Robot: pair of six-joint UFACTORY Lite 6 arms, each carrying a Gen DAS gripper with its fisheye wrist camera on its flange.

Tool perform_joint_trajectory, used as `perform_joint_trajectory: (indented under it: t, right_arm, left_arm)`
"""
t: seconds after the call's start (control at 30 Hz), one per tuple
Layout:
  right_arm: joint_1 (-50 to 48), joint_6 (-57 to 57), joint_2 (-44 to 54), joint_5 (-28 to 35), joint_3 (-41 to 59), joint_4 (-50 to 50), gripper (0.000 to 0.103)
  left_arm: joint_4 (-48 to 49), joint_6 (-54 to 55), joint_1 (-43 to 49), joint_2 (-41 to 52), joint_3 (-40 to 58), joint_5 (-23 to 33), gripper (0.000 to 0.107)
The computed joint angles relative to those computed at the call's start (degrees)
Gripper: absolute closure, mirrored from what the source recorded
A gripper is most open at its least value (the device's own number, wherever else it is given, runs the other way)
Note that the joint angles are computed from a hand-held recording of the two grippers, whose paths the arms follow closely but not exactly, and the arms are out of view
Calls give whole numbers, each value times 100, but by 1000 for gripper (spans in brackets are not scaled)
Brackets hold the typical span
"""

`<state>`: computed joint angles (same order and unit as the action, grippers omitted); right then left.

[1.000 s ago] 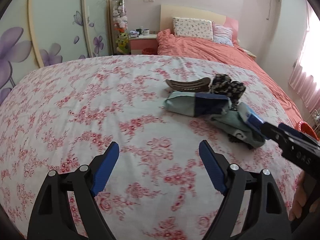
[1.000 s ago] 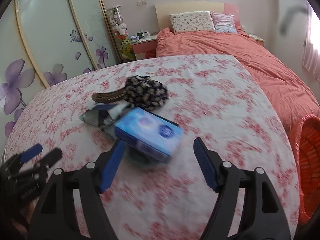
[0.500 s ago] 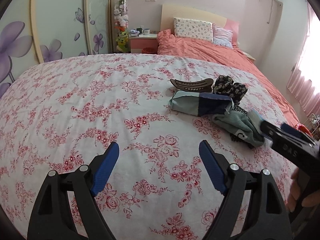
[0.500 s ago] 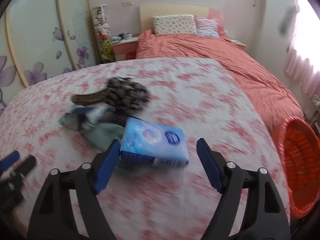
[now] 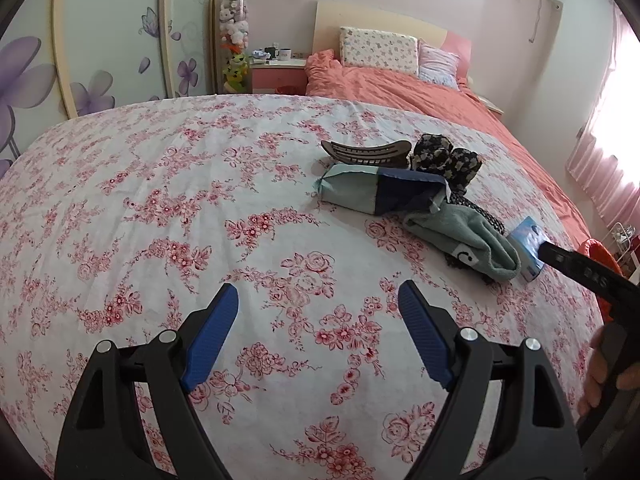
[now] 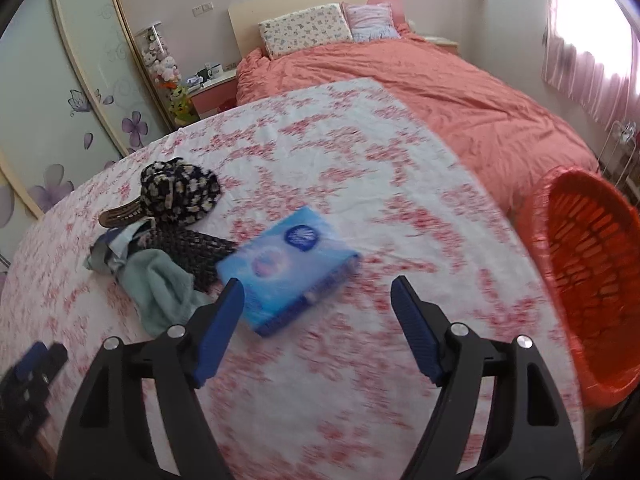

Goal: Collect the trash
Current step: 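Return to the bed and grasp the blue tissue pack with the right tool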

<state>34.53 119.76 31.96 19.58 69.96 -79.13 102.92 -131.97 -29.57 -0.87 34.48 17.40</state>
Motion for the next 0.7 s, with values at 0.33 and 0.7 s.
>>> perform_joint_trajectory:
  t: [0.33,0.7]
  right_arm:
    - [31,-98,1,715,-282,373,38]
    - [-200,379,170,260,142,-280,25]
  left_arm:
    - [188,-150,63,98,-5,-35,25]
    - [220,-240,7,313,149,-67,25]
